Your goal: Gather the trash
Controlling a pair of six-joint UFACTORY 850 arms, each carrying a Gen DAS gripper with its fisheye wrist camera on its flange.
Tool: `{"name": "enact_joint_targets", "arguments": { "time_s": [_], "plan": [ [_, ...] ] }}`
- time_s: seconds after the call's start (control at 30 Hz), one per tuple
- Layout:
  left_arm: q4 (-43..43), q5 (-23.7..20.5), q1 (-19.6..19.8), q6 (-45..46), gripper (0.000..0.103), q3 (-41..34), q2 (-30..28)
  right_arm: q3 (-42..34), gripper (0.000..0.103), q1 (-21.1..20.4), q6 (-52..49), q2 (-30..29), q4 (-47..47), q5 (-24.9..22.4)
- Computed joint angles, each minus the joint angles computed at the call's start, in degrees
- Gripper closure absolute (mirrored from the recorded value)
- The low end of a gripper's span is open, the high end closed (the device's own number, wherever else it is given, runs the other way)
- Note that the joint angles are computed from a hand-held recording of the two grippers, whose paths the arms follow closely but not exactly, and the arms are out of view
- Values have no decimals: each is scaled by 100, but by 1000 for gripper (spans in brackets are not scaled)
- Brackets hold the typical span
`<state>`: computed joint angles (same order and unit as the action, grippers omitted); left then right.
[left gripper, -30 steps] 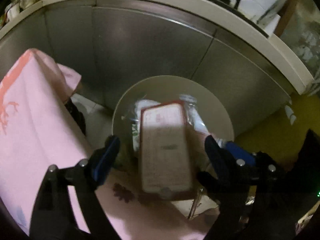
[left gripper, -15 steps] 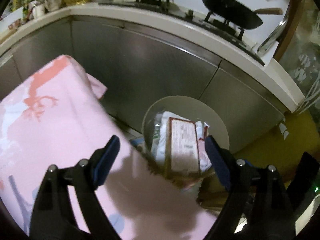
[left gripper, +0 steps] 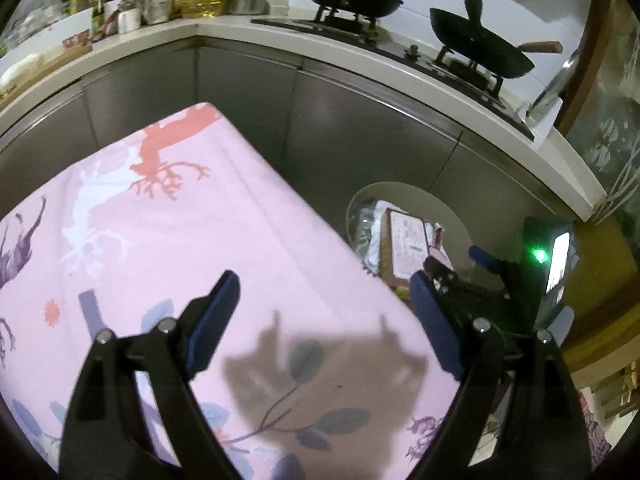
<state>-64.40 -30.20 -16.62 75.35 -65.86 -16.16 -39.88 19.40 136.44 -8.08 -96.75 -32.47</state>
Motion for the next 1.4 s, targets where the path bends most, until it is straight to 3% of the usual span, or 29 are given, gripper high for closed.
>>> {"name": "enact_joint_targets", "arguments": {
  "time_s": [0.1, 0.23, 0.4, 0.53, 0.87, 1.07, 1.27, 1.4],
  "plan": [
    [-54, -41, 65, 94, 20, 75, 54, 166, 28, 151, 106, 216, -221, -21],
    [142, -42, 59, -67, 20, 99, 13, 376, 28, 241, 181, 430, -453, 310],
    [447, -51, -2, -376, 20, 47, -119, 107, 28, 275, -817, 63, 291, 179],
    [468, -4, -29, -371, 20, 42, -127, -106, 28, 77, -1035, -232, 519, 52],
    [407, 170, -103, -218, 20, 85, -83, 222, 28, -37, -166, 71, -35, 279],
    [91, 454, -170, 352, 20, 375, 214, 855, 28, 125, 1480, 827, -850, 377],
    [-932, 759, -136, 1613, 20, 839, 764, 1413, 28, 687, 2985, 1682, -1223, 4],
    [-1833, 870, -94, 2670, 19, 1196, 1238, 1575, 28, 1486, 3090, 2169, -532, -776]
  ]
}}
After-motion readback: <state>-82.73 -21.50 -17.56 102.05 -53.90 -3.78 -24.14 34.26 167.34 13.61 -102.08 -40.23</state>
